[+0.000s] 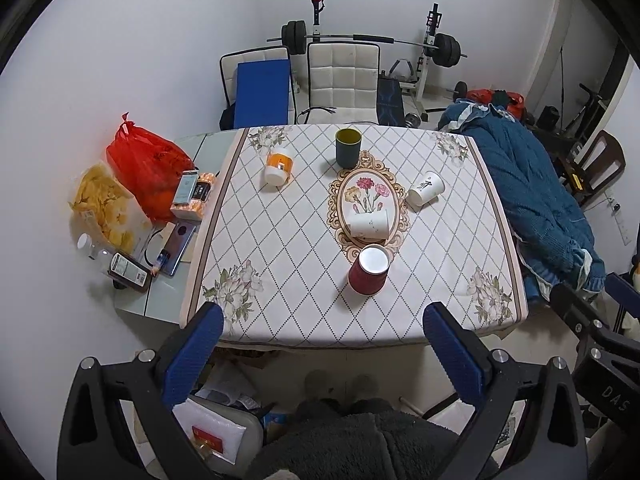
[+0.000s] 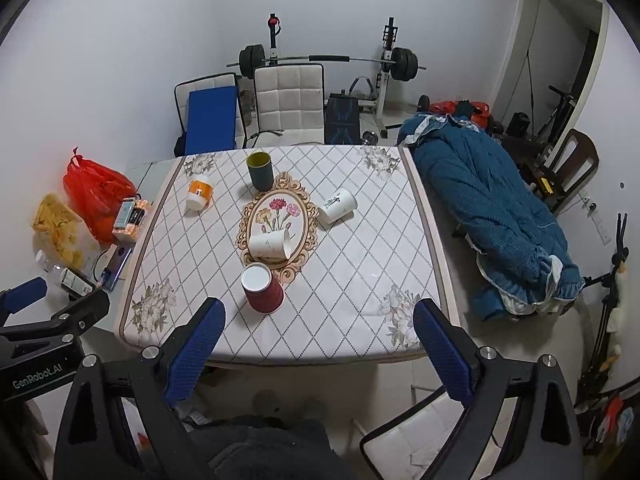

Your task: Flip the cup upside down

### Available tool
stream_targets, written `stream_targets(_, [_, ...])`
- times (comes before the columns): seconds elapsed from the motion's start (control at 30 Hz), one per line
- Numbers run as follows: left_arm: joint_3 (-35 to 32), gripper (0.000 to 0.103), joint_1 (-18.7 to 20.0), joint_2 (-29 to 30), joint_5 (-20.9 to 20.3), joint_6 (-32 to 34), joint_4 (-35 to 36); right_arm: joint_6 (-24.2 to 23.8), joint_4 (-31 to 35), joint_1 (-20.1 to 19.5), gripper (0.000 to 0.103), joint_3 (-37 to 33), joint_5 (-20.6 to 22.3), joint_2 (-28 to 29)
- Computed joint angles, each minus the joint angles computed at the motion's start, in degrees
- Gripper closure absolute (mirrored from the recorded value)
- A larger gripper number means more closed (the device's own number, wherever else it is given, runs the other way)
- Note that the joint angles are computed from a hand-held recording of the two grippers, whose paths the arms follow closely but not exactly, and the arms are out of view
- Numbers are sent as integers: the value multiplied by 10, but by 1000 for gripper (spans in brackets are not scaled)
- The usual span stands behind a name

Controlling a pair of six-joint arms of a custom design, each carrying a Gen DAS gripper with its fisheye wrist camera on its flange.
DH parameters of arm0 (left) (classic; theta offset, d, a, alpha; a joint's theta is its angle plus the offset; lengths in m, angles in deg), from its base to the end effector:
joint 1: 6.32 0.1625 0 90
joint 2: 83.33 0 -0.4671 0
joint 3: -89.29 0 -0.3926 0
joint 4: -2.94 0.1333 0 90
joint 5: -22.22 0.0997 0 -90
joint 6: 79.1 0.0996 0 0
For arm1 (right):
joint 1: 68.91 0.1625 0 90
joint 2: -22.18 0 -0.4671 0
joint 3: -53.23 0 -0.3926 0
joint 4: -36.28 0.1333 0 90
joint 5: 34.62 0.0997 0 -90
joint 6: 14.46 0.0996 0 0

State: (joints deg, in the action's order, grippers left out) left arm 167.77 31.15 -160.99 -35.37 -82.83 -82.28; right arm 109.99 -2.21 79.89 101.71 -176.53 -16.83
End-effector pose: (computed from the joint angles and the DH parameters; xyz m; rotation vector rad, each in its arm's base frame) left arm -0.3495 -0.5031 0.5198 1.1024 2.3412 -0.2429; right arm 0.6656 -0.3389 0.2749 -0.5783 -1.9115 0.9662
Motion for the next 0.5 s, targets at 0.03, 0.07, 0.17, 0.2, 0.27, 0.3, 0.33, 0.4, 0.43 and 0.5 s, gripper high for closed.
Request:
stream_targets(0.03, [0, 1, -1, -1, 1, -4, 0, -7, -10, -1, 6, 8, -1, -4])
stream_targets(0.07, [2, 1, 0, -1, 3, -4, -3, -10, -12, -2, 6, 12, 0, -5])
stream_targets(0.17, [4, 1, 1, -2, 6, -8, -7, -19, -23, -3, 6, 21, 1, -10])
stream_targets(0.2, [4, 1, 2, -1, 7, -8, -9, -19, -23, -3, 6, 24, 0, -11])
stream_targets(0.27, [5, 1, 2, -2, 9, -10, -10, -24, -33, -5, 6, 31, -2, -14])
stream_targets(0.3, [7, 1, 2, -2, 12, -9, -11, -26, -36, -6, 6, 33, -3, -14])
stream_targets(0.33, [9, 1, 2, -3, 15, -6, -12, -29, -41, -7, 6, 36, -3, -16])
stream_targets(0.4, [11, 1, 2, -4, 21, -5, -11, -38, -53, -10, 6, 43, -5, -18])
stream_targets(0.43, [11, 1, 2, -4, 22, -6, -10, -38, -53, -10, 6, 42, -6, -17])
stream_targets(0.5, [10, 1, 4, -3, 19, -7, -8, -38, -50, -11, 5, 40, -6, -16])
